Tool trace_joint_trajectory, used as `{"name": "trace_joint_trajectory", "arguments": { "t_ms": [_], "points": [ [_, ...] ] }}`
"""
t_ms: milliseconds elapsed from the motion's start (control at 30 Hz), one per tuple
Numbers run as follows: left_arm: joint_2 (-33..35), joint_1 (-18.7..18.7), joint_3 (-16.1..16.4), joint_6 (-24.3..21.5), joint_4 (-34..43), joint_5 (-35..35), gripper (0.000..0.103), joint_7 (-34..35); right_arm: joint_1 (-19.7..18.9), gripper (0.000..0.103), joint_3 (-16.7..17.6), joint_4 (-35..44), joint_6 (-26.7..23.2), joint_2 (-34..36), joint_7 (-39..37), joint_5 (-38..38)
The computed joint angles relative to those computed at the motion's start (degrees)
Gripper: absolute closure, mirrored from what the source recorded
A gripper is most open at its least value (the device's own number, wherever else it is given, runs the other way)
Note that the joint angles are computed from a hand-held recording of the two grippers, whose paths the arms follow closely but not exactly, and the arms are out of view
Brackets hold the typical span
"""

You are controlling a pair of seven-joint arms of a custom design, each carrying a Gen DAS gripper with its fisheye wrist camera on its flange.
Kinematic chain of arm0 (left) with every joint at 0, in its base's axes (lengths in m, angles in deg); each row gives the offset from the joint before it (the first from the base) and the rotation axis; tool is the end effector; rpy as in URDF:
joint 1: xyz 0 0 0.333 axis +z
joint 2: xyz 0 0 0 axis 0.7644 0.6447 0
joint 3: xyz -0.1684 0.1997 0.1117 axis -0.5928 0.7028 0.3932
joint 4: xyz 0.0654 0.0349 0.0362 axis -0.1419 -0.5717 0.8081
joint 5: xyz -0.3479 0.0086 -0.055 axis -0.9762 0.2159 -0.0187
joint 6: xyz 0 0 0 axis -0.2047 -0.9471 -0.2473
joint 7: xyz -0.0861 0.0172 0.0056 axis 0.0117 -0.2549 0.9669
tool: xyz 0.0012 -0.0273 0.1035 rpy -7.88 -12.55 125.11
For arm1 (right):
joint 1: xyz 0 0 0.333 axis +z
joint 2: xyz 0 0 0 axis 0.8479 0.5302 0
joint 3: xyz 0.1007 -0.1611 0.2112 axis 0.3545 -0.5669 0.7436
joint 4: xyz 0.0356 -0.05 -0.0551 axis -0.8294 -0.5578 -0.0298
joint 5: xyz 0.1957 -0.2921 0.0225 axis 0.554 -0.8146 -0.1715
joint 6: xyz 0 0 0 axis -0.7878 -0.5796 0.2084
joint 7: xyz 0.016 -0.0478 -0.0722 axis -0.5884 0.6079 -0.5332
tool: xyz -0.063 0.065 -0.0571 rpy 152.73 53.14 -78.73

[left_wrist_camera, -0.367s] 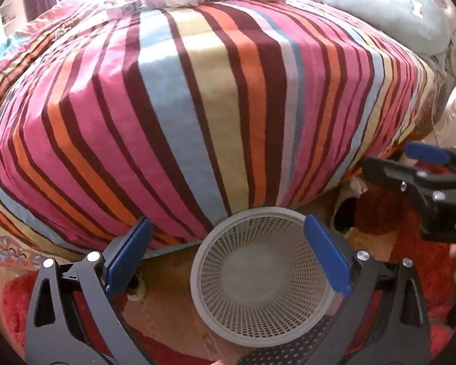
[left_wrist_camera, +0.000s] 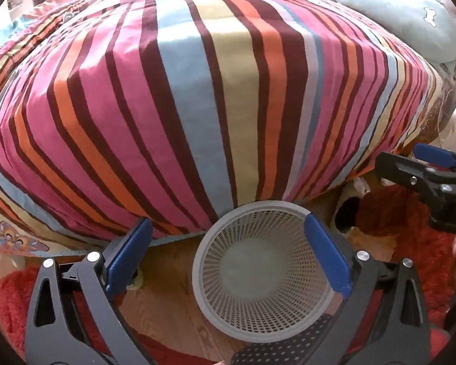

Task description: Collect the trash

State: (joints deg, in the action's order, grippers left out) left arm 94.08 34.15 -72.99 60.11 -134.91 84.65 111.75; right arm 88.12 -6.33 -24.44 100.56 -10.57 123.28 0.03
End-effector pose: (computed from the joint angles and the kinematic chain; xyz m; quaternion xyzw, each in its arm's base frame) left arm 0.6038 -0.2898 0.4064 -0.5994 0.7618 -0.1994 0.1432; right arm 0.6172 0.3187 0.4214 -0.6703 0.6879 -0.1639 0.2251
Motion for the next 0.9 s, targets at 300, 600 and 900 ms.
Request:
{"name": "trace_joint_trajectory", "arguments": {
  "t_ms": [300, 600, 900],
  "points": [
    [-0.8, 0.4, -0.2, 1.5, -1.9, -0.2, 0.006, 0.1, -0.6, 0.007, 0.9, 3.5, -2.9, 1.6, -3.1, 2.2],
    [-1.8, 0.4, 0.0, 1.4, -3.1, -0.8, 0.006, -1.1, -0.4, 0.007, 0.5, 1.1, -1.6, -0.1, -2.8, 1.5],
    [-2.3, 1.9, -0.6, 2.3, -3.8, -2.2, 0.006, 0.2, 0.4, 0.007, -0.1, -0.5, -0.5, -1.1, -1.1, -0.7]
  ]
}}
